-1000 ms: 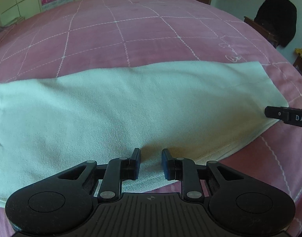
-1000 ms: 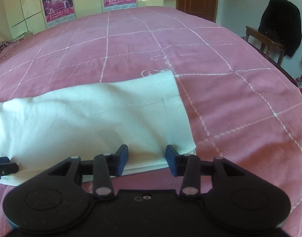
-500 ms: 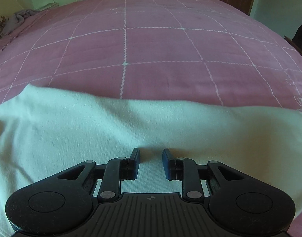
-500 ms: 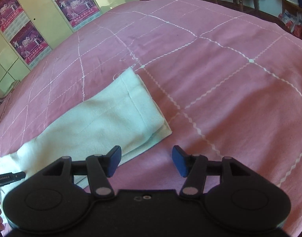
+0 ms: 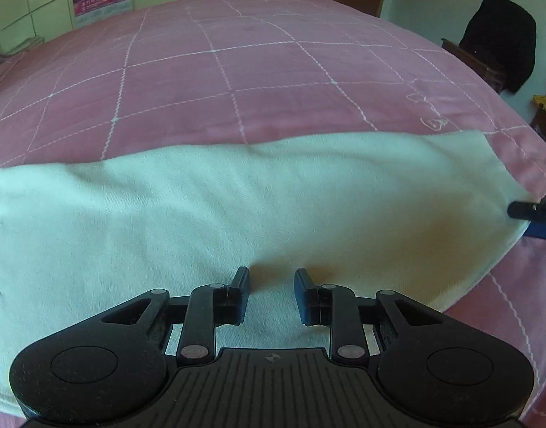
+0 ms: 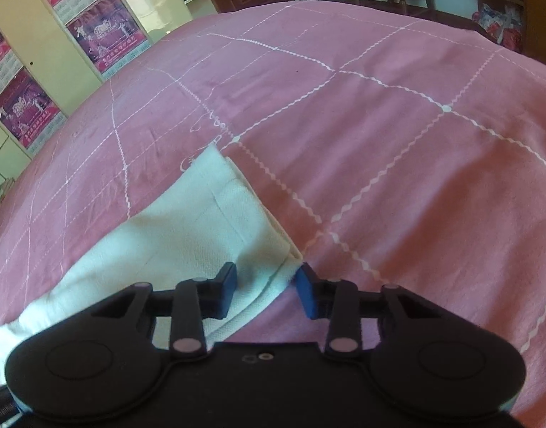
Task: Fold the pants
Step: 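Grasp the leg hem with the right gripper and lift it toward the waistband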
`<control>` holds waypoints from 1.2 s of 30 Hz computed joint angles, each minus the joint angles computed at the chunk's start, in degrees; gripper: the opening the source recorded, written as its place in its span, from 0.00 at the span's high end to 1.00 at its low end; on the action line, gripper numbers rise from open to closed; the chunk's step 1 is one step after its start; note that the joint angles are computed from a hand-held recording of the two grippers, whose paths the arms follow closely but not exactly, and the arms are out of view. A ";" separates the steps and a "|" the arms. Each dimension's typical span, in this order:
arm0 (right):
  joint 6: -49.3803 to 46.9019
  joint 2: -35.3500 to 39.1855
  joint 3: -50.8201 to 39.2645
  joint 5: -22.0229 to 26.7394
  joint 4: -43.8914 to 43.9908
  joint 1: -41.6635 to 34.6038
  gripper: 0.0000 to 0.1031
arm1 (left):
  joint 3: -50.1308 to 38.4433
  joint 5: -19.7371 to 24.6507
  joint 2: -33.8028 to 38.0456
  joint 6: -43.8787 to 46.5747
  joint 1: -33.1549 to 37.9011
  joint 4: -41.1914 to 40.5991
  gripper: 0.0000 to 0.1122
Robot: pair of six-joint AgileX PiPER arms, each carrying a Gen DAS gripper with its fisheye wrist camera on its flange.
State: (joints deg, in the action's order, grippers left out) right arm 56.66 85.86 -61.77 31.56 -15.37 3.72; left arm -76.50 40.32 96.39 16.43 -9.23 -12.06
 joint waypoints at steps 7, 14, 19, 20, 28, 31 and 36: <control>-8.04 0.61 -0.05 -1.15 9.23 -2.03 0.65 | 8.30 -5.28 -5.19 -5.05 -3.62 6.72 0.76; -1.94 -1.23 -3.36 -0.87 -2.67 4.08 0.90 | -5.19 11.46 2.16 -0.65 3.83 -6.17 0.76; -3.70 0.51 -11.28 0.26 -3.82 10.54 0.90 | -16.55 24.02 6.42 -2.50 16.04 -15.69 0.76; -4.26 1.58 -13.61 0.91 -4.24 12.48 0.90 | -17.15 23.70 5.88 -0.79 17.55 -15.32 0.76; -11.87 17.97 -35.76 6.31 -0.01 27.47 0.89 | -22.26 25.69 8.85 3.69 30.68 -12.55 0.76; -13.93 25.51 -42.83 10.14 1.24 31.68 0.88 | -19.40 23.62 9.02 5.38 32.94 -11.14 0.76; -15.91 33.27 -50.31 20.74 -1.73 38.18 0.54 | -16.66 22.42 10.03 6.01 33.62 -11.61 0.76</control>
